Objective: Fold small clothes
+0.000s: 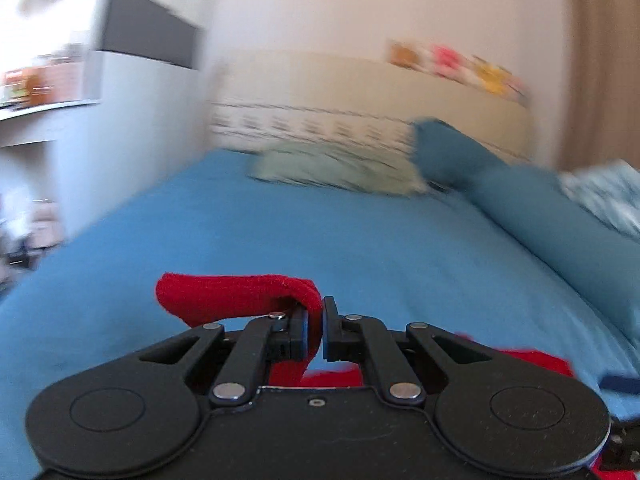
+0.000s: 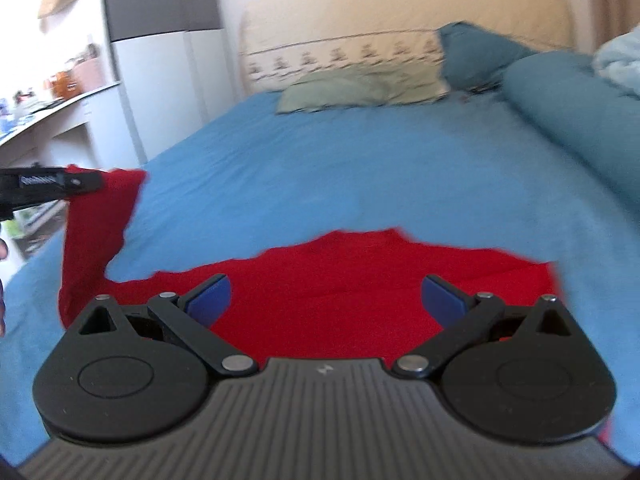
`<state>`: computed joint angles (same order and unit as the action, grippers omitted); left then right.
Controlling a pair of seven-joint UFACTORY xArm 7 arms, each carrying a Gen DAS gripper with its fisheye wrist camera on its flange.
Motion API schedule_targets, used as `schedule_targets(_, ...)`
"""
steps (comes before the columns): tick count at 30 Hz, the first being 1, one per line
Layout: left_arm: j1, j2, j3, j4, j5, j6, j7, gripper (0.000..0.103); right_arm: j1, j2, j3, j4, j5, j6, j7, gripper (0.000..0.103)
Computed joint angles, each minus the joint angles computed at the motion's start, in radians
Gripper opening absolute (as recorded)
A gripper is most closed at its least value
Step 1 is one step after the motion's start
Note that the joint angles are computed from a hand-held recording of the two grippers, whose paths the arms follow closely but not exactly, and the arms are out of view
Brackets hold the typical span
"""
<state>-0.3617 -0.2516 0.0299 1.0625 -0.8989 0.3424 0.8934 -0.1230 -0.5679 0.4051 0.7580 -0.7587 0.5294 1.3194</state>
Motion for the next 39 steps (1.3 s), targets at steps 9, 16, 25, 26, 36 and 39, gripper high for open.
schedule_targets(9, -0.089, 0.050, -0.164, -0.209, 0.202, -0.025, -0.210, 0.006, 0.047, -0.204, -0.103, -0.205, 0.117, 0.086, -0.198, 0.103)
schedule_targets(16, -0.155, -0.077, -0.061, -0.291, 0.125, -0.023, -0.079, 0.069, 0.000, -0.258, -0.101, -0.293, 0.191, -0.014, -0.241, 0.103)
schedule_targets(25, -0.118, -0.225, 0.110, -0.417, 0.226, -0.183, -0.081, 0.100, -0.040, 0.007, -0.029, -0.107, 0.168, -0.102, -0.416, 0.103)
schedule_targets(26, -0.095, -0.197, 0.108, -0.403, 0.255, -0.168, -0.116, 0.099, -0.062, 0.063, 0.005, -0.074, 0.122, -0.109, -0.409, 0.103)
schedule_targets(36, -0.089, -0.164, 0.142, -0.393, 0.279, -0.141, -0.179, 0.098, -0.094, 0.418, 0.085, 0.158, -0.274, -0.019, -0.152, 0.054)
schedule_targets(39, -0.088, -0.148, 0.169, -0.386, 0.263, -0.128, -0.166, 0.098, -0.081, 0.355, 0.027, 0.107, -0.236, -0.019, 0.012, 0.053)
